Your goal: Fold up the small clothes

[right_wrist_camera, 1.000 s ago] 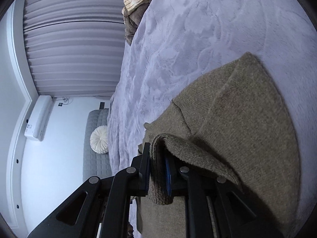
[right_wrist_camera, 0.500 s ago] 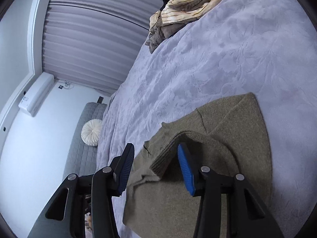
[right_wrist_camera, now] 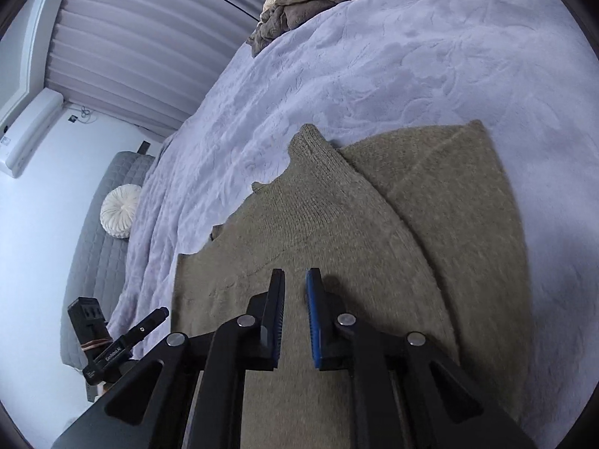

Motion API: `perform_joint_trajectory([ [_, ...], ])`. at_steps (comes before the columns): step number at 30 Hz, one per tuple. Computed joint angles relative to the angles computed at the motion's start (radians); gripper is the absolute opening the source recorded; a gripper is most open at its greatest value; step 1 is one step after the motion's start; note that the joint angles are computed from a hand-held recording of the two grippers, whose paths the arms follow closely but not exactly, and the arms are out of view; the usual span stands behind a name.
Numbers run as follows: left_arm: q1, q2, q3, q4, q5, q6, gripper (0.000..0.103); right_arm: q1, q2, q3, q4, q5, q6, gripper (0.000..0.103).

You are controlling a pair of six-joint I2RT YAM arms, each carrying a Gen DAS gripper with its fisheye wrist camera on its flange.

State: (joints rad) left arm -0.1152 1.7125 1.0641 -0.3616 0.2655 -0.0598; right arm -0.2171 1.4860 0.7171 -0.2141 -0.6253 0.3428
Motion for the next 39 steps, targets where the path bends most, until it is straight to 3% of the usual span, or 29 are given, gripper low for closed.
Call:
perform_joint_trajectory([
  [3,-0.002,0.074,0.026,0.032,-0.048,-0.013,0.082,0.037,0.056,0.053,0.010,0.102,-0.021,0.012],
  [7,0.023,0.068,0.004,0.059,-0.036,0.022,0.082,-0.003,0.082,0.076,0.034,0.166,-0.002,0.009],
  [9,0.012,0.047,-0.003,0.045,-0.159,0.030,0.082,-0.038,0.067,0.066,0.040,0.188,0.020,0.009],
  [10,0.023,0.044,-0.001,0.029,-0.172,0.036,0.082,-0.057,0.058,0.061,0.044,0.178,0.032,0.009],
  [13,0.103,0.002,-0.025,-0.031,-0.100,0.038,0.082,-0.105,-0.012,0.039,-0.018,0.167,0.035,0.013],
  [17,0.211,-0.104,-0.093,-0.137,0.014,0.064,0.082,-0.154,-0.182,-0.011,-0.156,0.139,-0.063,0.013],
  [22,0.323,-0.273,-0.219,-0.242,0.128,0.080,0.082,-0.238,-0.448,-0.121,-0.363,0.002,-0.154,0.023],
  [26,0.352,-0.415,-0.303,-0.289,0.198,0.086,0.082,-0.307,-0.636,-0.191,-0.575,-0.127,-0.260,0.024],
  [29,0.280,-0.530,-0.365,-0.290,0.214,0.104,0.082,-0.234,-0.754,-0.213,-0.657,-0.083,-0.263,0.024],
  [31,0.203,-0.557,-0.392,-0.275,0.172,0.103,0.082,-0.146,-0.812,-0.233,-0.640,0.025,-0.188,0.024],
  [33,0.131,-0.563,-0.445,-0.238,0.099,0.078,0.082,-0.129,-0.803,-0.255,-0.609,0.064,-0.125,0.024],
  [35,0.120,-0.548,-0.488,-0.216,0.076,0.053,0.082,-0.159,-0.799,-0.279,-0.601,0.080,-0.105,0.024],
  [37,0.162,-0.595,-0.535,-0.215,0.119,0.065,0.082,-0.202,-0.811,-0.295,-0.624,0.131,-0.132,0.019],
  [39,0.185,-0.637,-0.543,-0.249,0.130,0.085,0.082,-0.355,-0.803,-0.309,-0.673,0.046,-0.227,0.018],
])
